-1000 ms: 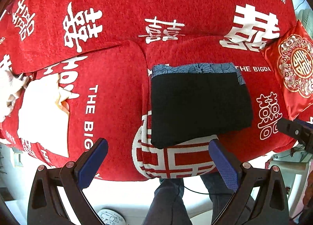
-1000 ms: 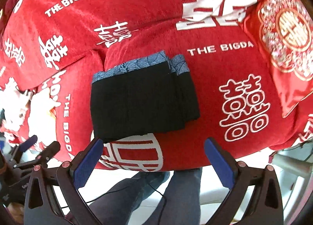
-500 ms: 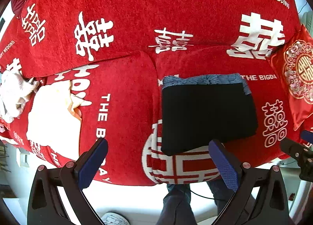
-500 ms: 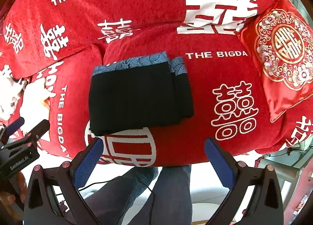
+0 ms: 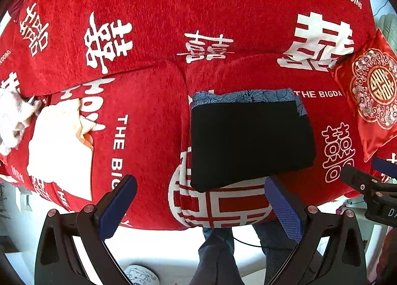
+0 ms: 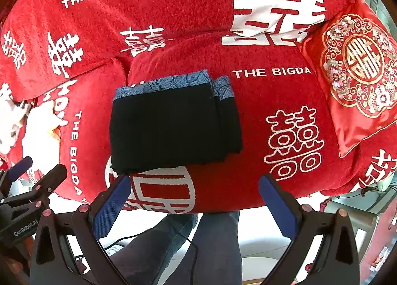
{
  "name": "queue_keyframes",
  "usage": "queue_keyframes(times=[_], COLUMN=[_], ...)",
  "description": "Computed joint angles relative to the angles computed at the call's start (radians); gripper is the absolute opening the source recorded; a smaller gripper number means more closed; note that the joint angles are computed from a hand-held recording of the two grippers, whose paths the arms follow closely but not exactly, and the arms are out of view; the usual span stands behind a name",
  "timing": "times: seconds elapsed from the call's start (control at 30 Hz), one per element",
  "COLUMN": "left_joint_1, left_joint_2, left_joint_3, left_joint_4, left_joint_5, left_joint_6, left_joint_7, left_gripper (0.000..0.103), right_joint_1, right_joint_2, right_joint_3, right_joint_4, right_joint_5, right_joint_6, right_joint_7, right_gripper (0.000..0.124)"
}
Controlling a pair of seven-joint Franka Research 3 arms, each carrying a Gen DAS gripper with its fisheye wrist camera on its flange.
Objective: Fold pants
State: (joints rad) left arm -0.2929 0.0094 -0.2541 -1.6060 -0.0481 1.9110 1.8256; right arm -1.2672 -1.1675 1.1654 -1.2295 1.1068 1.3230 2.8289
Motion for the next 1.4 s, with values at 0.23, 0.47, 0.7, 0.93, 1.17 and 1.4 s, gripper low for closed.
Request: queue_keyframes(times=[0.23, 0.47, 0.7, 0.93, 1.17, 1.4], left_joint_1=[0.001, -0.001, -0.004, -0.004, -0.006, -0.005], left_joint_2=[0.004, 0.001, 0.002, -0.006, -0.012, -0.006], left_joint_3=[0.000, -0.002, -0.004, -0.002, -0.003, -0.002], left_joint_4=[0.003, -0.002, 0.000, -0.014, -0.022, -0.010], left_joint_5=[-0.003, -0.003, 0.010, 0.005, 0.007, 0.006], left_joint_6=[-0.007, -0.006, -0.006, 0.007, 0.013, 0.005], left_joint_7=[-0.005, -0.009, -0.013, 0.000, -0.002, 0.015], left_gripper=[0.103, 0.103, 0.103, 0.103, 0.103, 0.103], right_joint_1=[0.017, 0.011, 0.013, 0.012, 0.016, 0.016], right_joint_2=[0.002, 0.007, 0.006, 0.007, 0.005, 0.008], right_joint_3=[0.006, 0.008, 0.008, 0.009, 0.007, 0.010], right_joint_4=[-0.029, -0.018, -0.022, -0.020, -0.026, -0.027], right_joint_5=[-0.003, -0.006, -0.005, -0.005, -0.005, -0.007], right_joint_6=[0.014, 0.006, 0.008, 0.007, 0.009, 0.011], right_joint_7=[-0.020, -0.022, -0.026, -0.026, -0.027, -0.030], right_gripper=[0.103, 0.103, 0.103, 0.103, 0.103, 0.103])
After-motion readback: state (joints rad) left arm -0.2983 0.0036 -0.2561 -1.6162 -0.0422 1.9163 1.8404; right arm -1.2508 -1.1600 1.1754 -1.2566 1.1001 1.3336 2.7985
